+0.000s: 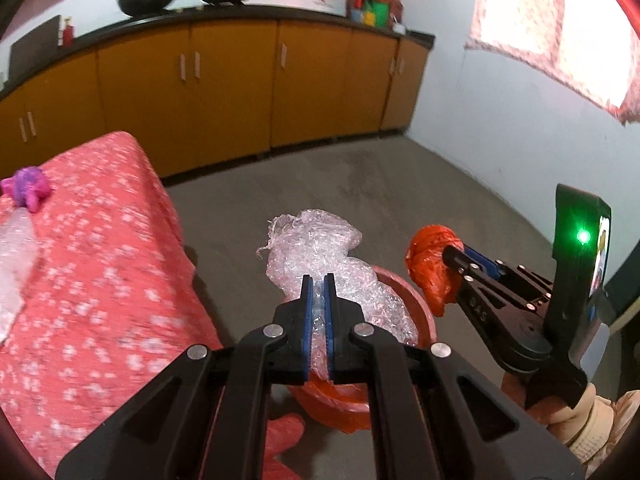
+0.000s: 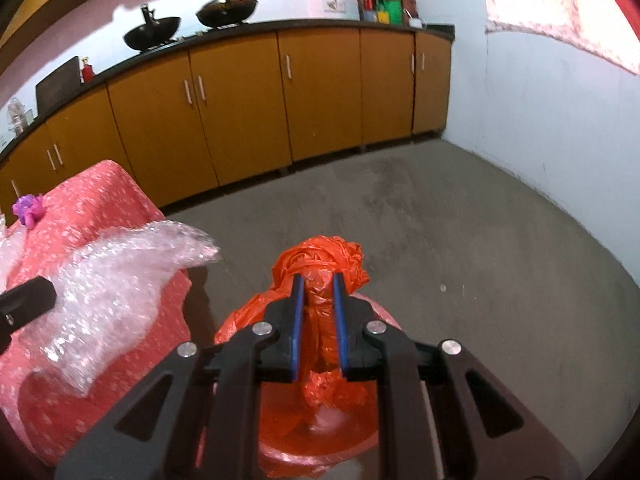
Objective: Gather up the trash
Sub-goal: 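Carry bubble wrap and red bag to the wastebasket and release both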
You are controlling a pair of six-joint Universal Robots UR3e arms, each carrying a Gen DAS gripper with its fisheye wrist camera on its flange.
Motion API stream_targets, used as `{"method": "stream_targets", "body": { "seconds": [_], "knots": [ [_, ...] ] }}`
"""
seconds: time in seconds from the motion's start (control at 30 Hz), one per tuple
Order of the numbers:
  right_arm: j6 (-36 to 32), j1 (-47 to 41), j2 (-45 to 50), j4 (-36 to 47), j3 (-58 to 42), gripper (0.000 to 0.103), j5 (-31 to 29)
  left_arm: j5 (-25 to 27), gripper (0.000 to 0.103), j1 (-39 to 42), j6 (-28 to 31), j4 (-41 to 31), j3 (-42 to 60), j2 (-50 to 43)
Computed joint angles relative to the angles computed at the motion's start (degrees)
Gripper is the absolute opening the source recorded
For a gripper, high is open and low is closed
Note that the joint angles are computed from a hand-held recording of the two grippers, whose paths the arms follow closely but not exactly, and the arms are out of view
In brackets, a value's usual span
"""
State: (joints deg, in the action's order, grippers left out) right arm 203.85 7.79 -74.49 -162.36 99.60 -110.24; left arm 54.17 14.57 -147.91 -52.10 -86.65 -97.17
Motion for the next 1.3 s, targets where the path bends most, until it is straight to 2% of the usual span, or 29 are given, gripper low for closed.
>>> {"method": "stream_targets", "body": {
  "seconds": [0.33,0.7,0.87,1.3],
  "knots": [
    [0.49,-6.46,1.19,-4.57,6.45,0.015,6.33,7.31,0.005,-8.69,-1.39,0.54,4.69,-7.76],
    [-1.02,-8.65,6.62,-6.93,4.31,0.017,9.35,12.41,0.005,-13.24,-3.68,1.71,7.57,-13.87],
    [-0.95,-9.49,8.18,-7.42,2.69,0.022,10.77,14.28,0.005,-14.48,-5.22,1.04,11.07,-17.16],
    [-0.30,-9.05,5.04,-7.83,5.91,0.023,9.56,12.33,0.009,-12.41,-7.36,-1.68,12.14,-17.07]
  ]
}}
